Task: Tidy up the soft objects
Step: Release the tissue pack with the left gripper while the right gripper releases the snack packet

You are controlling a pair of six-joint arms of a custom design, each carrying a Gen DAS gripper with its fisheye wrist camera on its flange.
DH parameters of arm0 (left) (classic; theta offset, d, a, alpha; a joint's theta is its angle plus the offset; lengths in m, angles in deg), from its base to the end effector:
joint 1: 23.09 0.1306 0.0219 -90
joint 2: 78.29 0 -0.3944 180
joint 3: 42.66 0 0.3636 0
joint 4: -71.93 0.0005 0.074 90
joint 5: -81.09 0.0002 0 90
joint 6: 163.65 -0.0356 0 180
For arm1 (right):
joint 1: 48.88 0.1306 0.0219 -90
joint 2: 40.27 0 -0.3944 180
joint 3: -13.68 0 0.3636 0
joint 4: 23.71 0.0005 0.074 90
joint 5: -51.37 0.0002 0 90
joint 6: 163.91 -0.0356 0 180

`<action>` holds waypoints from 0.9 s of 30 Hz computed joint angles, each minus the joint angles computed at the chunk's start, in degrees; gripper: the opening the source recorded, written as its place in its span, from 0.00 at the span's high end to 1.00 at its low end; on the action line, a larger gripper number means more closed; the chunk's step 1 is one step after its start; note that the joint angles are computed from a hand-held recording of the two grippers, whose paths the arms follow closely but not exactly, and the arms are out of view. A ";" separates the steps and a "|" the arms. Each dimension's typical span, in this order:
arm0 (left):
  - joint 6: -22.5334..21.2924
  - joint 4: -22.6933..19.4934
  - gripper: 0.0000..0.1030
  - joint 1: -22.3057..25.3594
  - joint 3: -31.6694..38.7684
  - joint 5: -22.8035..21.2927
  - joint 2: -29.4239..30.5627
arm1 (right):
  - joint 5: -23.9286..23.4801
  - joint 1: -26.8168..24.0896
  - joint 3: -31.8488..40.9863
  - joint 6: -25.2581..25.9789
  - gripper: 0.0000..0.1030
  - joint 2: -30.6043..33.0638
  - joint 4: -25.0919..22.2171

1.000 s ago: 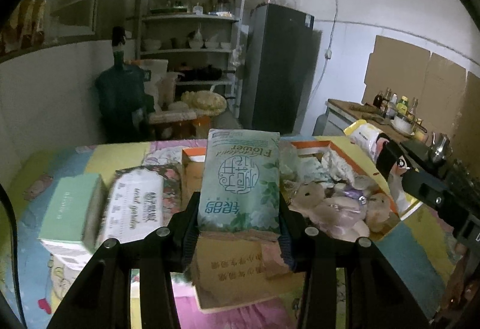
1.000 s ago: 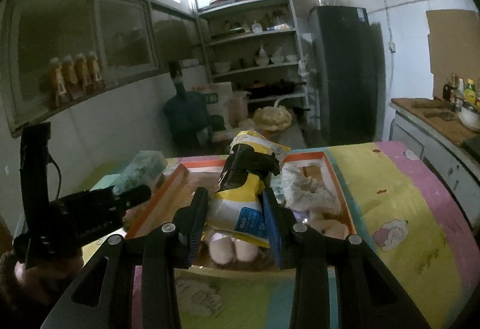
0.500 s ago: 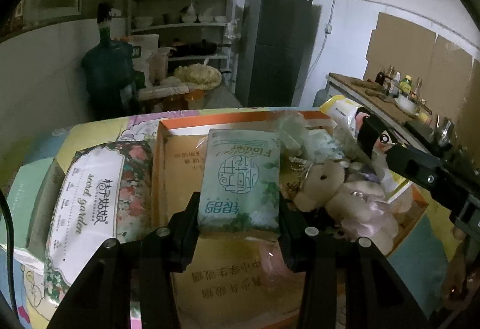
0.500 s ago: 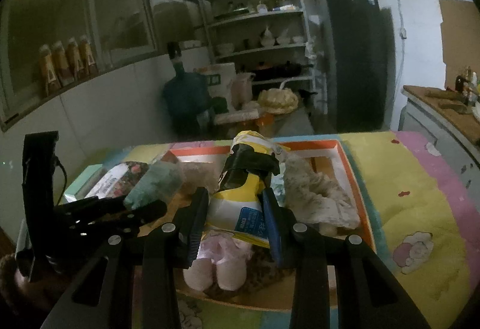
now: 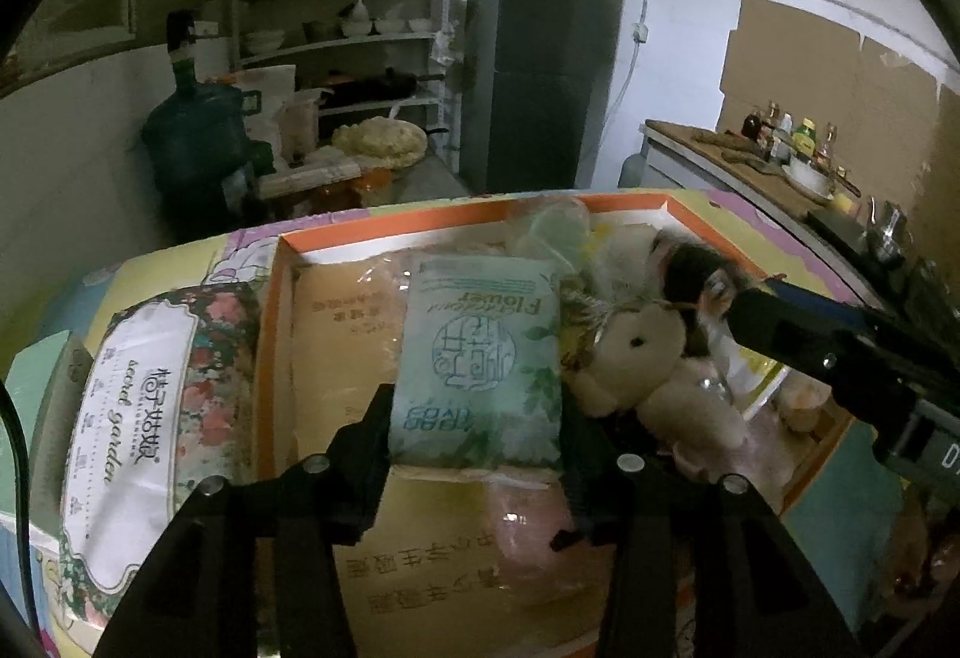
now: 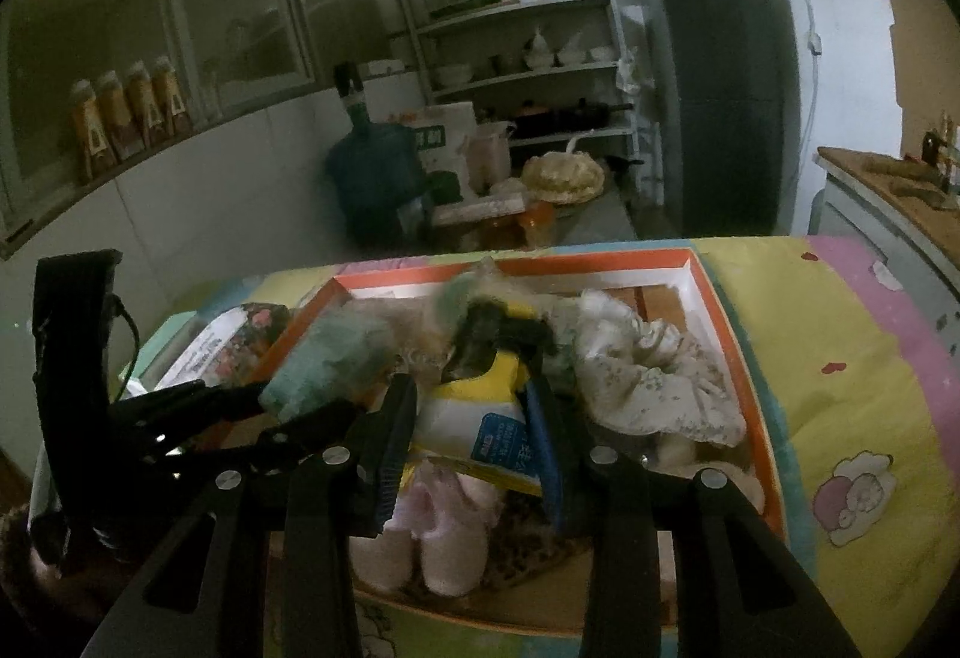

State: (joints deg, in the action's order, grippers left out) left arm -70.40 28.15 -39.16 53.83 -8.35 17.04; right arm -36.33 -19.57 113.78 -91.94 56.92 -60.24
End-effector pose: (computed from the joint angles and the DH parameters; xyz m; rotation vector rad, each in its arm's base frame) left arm 0.4827 -0.1399 0.4563 0.2641 2.3065 -0.1821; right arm 0.4592 0.2556 0.4795 -0.1917 2.1807 0.4308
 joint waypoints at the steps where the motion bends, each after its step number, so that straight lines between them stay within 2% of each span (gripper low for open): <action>1: -0.12 -0.15 0.51 -0.01 0.09 0.14 0.06 | -0.10 -0.03 0.04 -0.10 0.61 0.01 0.05; 6: 0.56 0.65 0.47 0.37 -0.21 1.65 -0.10 | -0.67 -0.17 -0.98 -0.68 0.55 -0.56 1.11; 10: 0.34 1.09 0.43 0.39 -0.64 1.40 -0.33 | -0.74 -0.22 -1.43 -0.78 0.55 -0.86 1.60; 15: 0.82 2.28 0.26 0.14 -1.84 0.93 -1.69 | -0.49 0.08 -1.89 -1.05 0.55 -1.57 2.18; 20: 1.20 2.57 0.24 0.53 -2.53 0.83 -2.91 | 0.18 0.48 -2.39 -1.47 0.49 -2.33 2.62; 27: 1.92 3.65 0.24 1.08 -4.29 0.19 -5.50 | 1.31 1.41 -2.71 -2.18 0.47 -3.21 2.74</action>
State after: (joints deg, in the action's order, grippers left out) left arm -68.48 31.81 -38.08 49.53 -8.16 11.53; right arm -35.02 -18.15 111.07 -94.12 53.70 -57.50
